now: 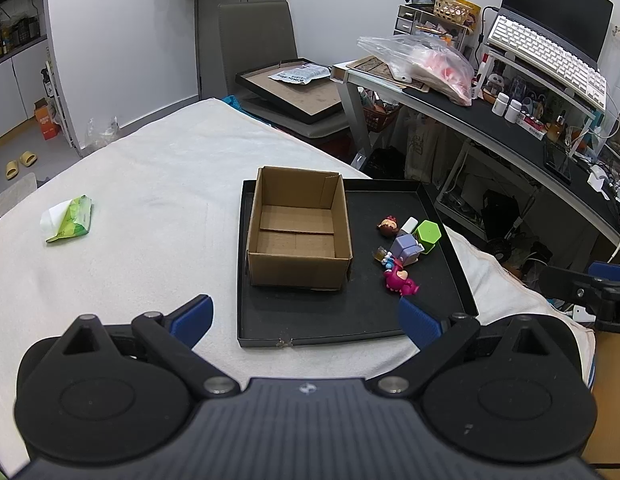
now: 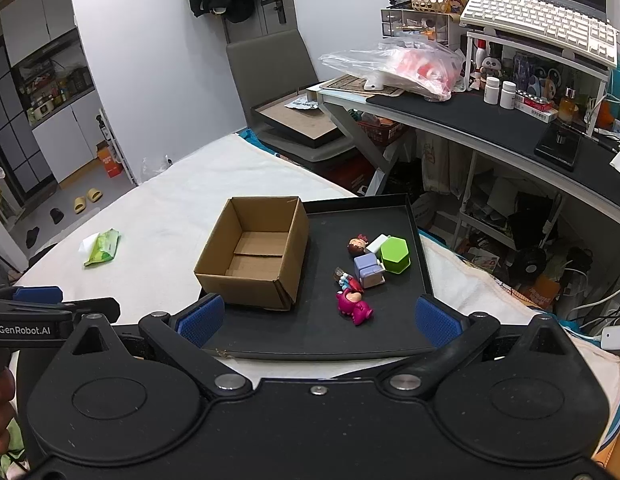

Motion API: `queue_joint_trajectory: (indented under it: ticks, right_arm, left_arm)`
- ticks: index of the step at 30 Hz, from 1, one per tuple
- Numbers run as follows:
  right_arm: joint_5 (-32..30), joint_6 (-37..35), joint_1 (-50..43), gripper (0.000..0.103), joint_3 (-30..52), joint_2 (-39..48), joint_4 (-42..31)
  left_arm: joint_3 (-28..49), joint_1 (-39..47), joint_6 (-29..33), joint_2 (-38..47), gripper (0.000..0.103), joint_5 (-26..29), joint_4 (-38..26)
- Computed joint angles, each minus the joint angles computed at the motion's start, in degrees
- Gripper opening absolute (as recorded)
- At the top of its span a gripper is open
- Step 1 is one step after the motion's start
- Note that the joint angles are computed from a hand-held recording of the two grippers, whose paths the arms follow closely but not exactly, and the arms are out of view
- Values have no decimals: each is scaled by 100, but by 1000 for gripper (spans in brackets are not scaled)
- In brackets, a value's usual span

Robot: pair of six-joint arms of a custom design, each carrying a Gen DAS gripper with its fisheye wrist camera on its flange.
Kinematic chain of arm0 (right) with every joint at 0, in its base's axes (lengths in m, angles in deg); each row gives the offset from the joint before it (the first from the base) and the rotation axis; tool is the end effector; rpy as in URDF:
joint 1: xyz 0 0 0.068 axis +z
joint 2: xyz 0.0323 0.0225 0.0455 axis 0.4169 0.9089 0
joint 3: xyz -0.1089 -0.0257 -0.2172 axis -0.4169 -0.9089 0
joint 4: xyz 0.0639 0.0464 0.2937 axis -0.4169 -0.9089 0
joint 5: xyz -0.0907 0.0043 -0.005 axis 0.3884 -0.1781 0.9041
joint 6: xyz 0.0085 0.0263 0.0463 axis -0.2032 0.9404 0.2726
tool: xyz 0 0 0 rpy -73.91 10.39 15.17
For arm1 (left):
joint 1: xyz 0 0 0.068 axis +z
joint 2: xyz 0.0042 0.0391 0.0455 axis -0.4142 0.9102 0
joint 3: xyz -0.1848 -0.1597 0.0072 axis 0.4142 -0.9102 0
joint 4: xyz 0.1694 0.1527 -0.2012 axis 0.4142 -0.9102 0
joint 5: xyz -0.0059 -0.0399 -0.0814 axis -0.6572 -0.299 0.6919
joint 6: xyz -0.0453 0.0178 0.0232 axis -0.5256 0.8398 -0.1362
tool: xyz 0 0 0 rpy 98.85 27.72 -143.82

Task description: Organize rigid objects

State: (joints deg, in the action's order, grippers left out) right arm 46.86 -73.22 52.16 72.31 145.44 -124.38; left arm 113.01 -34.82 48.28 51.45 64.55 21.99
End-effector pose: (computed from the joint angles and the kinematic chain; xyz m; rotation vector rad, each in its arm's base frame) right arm 0.3024 0.1601 0.3162 -0.4370 2.3059 0.3775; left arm 0.2273 -0.0324 0.3134 -0.3970 2.3771 0.0369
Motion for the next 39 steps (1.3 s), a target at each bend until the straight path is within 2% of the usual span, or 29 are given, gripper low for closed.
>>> queue_joint_trajectory:
  ticks: [39]
  right_arm:
    - [144, -21, 16, 103, 37, 40, -30]
  left_arm:
    - [73, 8, 28, 3, 98, 24, -61]
